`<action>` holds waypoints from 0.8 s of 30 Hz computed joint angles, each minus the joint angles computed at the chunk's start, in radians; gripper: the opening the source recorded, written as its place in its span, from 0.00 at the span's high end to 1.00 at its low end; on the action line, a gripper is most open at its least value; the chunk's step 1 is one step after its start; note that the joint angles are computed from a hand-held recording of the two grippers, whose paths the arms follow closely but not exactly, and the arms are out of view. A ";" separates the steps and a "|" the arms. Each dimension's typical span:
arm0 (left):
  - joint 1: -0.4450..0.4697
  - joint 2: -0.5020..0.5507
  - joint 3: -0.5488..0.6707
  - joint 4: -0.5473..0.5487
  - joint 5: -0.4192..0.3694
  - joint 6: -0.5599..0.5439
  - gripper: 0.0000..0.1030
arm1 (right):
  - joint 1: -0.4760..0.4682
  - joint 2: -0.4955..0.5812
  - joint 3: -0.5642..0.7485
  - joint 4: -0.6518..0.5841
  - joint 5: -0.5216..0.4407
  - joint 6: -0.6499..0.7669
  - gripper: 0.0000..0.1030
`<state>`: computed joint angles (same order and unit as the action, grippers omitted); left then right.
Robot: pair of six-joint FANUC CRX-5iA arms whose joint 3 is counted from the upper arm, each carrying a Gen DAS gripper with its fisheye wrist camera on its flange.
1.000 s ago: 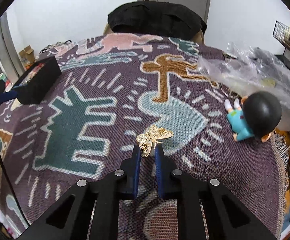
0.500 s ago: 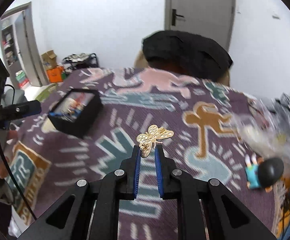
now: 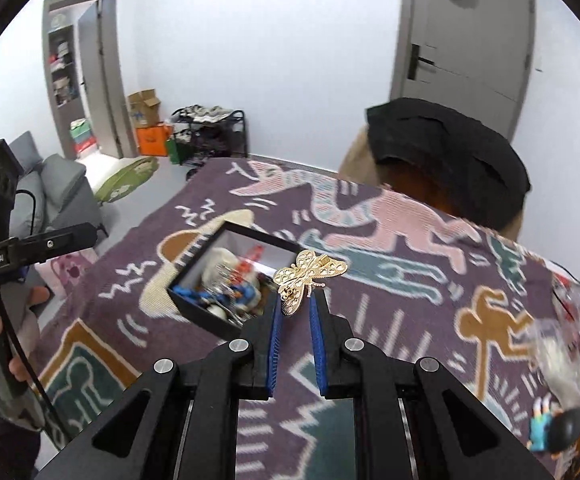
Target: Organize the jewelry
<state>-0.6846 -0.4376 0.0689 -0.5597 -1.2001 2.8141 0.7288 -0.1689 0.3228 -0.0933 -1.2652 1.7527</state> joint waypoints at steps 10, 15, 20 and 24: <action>0.006 -0.073 -0.060 -0.016 -0.038 0.049 0.00 | 0.109 0.071 0.026 0.062 0.050 -0.064 0.85; 0.035 -0.091 -0.086 0.017 -0.024 0.044 0.00 | 0.100 0.082 0.023 0.044 0.046 -0.095 0.29; 0.042 -0.085 -0.089 0.031 -0.010 0.044 0.00 | 0.066 0.062 0.011 0.041 0.020 -0.138 0.29; 0.021 -0.059 -0.065 0.018 -0.020 0.044 0.00 | 0.006 0.041 0.017 -0.022 0.000 -0.138 0.29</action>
<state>-0.6633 -0.4967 0.0043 -0.5413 -1.2197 2.8579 0.7351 -0.1281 0.3401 -0.1158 -1.2656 1.6149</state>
